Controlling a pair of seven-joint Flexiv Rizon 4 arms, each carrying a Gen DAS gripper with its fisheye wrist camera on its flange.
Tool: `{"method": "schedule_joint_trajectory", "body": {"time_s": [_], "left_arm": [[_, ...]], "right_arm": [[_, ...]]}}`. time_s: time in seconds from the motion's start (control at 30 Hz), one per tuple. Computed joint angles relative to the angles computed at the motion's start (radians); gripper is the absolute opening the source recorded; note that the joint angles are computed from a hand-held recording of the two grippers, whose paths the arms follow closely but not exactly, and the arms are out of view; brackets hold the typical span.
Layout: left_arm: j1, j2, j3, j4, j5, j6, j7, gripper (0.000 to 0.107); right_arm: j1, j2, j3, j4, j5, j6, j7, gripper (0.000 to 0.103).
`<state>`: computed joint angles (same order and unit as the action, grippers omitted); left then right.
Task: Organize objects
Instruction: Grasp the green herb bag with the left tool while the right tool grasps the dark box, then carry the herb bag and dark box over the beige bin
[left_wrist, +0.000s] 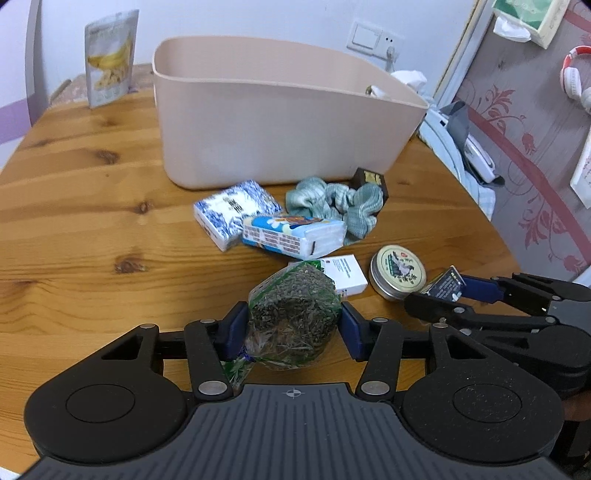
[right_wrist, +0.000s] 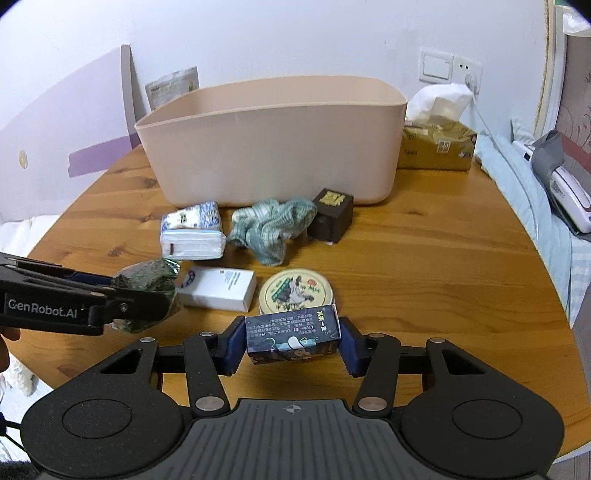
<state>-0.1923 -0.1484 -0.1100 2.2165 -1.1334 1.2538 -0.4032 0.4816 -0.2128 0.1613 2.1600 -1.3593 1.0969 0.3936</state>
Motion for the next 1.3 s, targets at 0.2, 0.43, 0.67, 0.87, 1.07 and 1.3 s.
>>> {"method": "schedule_joint_trajectory", "body": {"time_s": [0.2, 0.43, 0.67, 0.87, 1.07, 1.3], "left_arm": [[-0.003, 0.021, 0.004, -0.003, -0.074, 0.014, 0.046, 0.053], [-0.009, 0.028, 0.014, -0.026, -0.127, 0.048, 0.076, 0.053], [-0.014, 0.017, 0.010, -0.072, -0.184, 0.087, 0.122, 0.054], [-0.020, -0.008, -0.004, -0.132, -0.227, 0.123, 0.163, 0.054], [-0.004, -0.049, -0.016, -0.197, -0.159, 0.119, 0.107, 0.054], [0.019, -0.111, -0.047, -0.277, -0.044, 0.132, 0.030, 0.054]], "right_arm": [[-0.006, 0.017, 0.001, -0.001, -0.032, -0.009, 0.032, 0.049], [-0.024, 0.029, -0.003, -0.013, -0.075, -0.004, 0.055, 0.049], [-0.056, 0.053, -0.006, -0.024, -0.127, -0.003, 0.104, 0.049], [-0.082, 0.066, -0.010, -0.044, -0.160, -0.017, 0.105, 0.049], [-0.112, 0.063, -0.022, -0.076, -0.196, -0.015, 0.108, 0.049], [-0.144, 0.038, -0.042, -0.130, -0.232, 0.011, 0.096, 0.049]]}}
